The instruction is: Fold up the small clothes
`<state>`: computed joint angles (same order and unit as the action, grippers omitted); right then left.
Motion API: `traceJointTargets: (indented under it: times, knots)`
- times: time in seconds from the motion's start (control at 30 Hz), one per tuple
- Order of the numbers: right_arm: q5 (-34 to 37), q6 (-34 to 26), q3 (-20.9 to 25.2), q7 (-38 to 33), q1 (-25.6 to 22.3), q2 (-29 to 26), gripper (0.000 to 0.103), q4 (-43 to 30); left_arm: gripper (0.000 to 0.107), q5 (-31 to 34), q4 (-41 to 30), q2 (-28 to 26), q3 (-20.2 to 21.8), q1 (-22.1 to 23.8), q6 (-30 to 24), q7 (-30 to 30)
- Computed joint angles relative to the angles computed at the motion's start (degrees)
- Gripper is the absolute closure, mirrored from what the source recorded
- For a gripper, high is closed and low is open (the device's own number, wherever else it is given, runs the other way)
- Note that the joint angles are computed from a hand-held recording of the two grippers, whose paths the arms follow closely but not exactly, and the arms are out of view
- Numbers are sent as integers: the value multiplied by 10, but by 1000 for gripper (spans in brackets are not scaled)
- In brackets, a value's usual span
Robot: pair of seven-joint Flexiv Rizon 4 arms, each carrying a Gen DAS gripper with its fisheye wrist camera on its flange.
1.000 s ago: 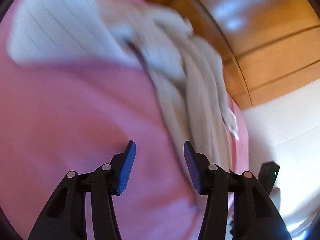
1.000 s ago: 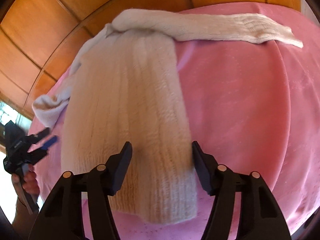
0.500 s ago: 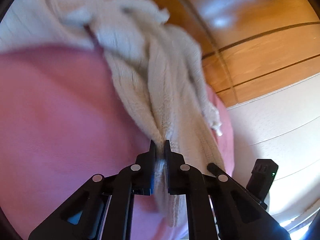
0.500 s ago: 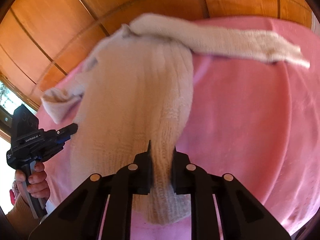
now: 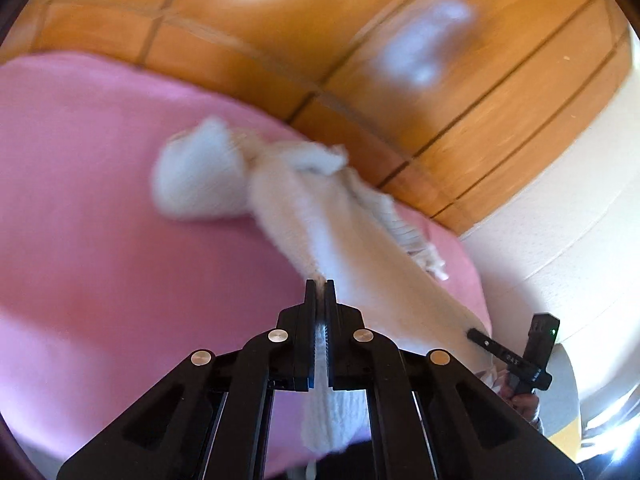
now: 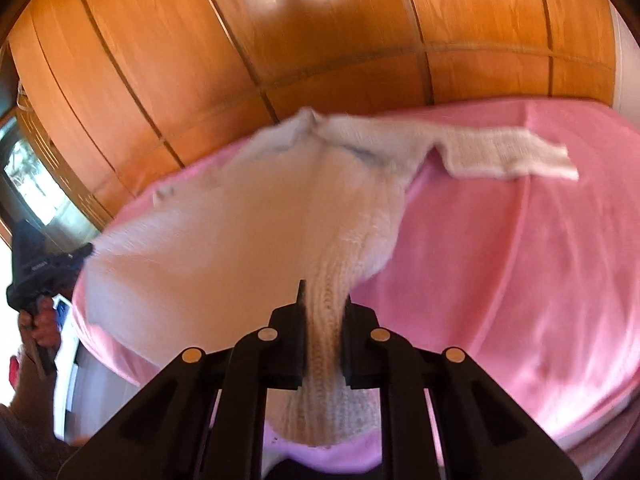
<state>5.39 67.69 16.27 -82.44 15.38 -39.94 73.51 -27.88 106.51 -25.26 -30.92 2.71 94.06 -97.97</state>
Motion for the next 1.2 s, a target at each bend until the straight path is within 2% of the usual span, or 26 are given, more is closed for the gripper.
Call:
traceJointTargets:
  times: [0.03,0.07,0.17,0.23,0.3,0.33,0.37,0.4,0.43,0.5,0.53,0.57,0.6,0.63,0.67,0.7,0.77,0.8,0.87,0.93,1.0,1.03,1.1,1.13,1.17,1.2]
  knots:
    - [-6,-13,-9,7,5,9,91,23,105,-33,22,4,-15,5,14,22]
    - [-10,-26,-14,13,7,11,91,35,105,-43,35,4,-12,-1,15,7]
    - [-27,-65,-35,44,21,4,91,53,104,24,41,-3,67,-53,-38,-96]
    - [-47,-82,-52,66,33,-4,90,50,104,1,42,-22,68,-63,-39,-92]
    - [-58,-96,-53,71,33,-11,86,35,104,11,40,-24,107,-87,-35,-131]
    - [-80,-91,-72,84,47,-10,72,36,104,6,45,-23,114,-86,-21,-143]
    - [-102,-82,-90,99,59,-6,49,40,103,1,47,-20,136,-100,-13,-153]
    - [-122,-68,-105,115,70,-3,43,47,99,9,41,-17,164,-114,-13,-174]
    - [-143,-53,-119,130,80,-3,42,46,88,23,36,-17,189,-124,-9,-198]
    - [-170,-32,-130,149,87,-13,42,32,84,36,19,-19,242,-154,-12,-228]
    - [-181,-15,-133,156,90,-22,40,21,84,36,8,-23,245,-151,-12,-227]
    - [-182,-6,-120,150,87,-30,37,8,80,48,-6,-28,247,-147,-16,-236]
    - [-180,-7,-103,139,83,-43,37,-15,72,60,-23,-34,262,-154,-22,-251]
    - [-178,-13,-83,121,81,-62,36,-46,52,64,-47,-45,285,-169,-32,-265]
    - [-176,-20,-71,105,82,-75,35,-65,43,62,-69,-57,298,-178,-35,-273]
    - [-178,-30,-66,93,89,-91,35,-90,43,65,-79,-64,292,-171,-33,-275]
    - [-190,-60,-48,70,102,-136,35,-158,43,71,-135,-92,291,-167,-63,-285]
    - [-170,-69,-52,53,111,-144,35,-174,43,75,-159,-105,291,-165,-75,-290]
    - [-152,-103,-28,22,118,-183,35,-239,43,78,-220,-136,286,-159,-124,-291]
    - [-141,-117,-32,7,130,-199,35,-264,43,85,-279,-166,283,-156,-164,-300]
    - [-150,-128,-39,9,144,-225,30,-297,43,97,-337,-196,284,-155,-204,-306]
    - [-132,-131,-52,-2,151,-228,27,-304,41,105,-362,-207,295,-161,-228,-315]
    - [-125,-112,-62,-8,154,-229,24,-295,42,136,-423,-235,324,-170,-296,-348]
    - [-122,-100,-64,-13,154,-228,24,-288,66,152,-449,-246,340,-175,-329,-362]
    - [-119,-93,-64,-16,154,-227,23,-284,100,163,-473,-255,355,-178,-366,-367]
    - [-117,-88,-64,-19,153,-227,23,-282,101,169,-482,-259,359,-175,-387,-363]
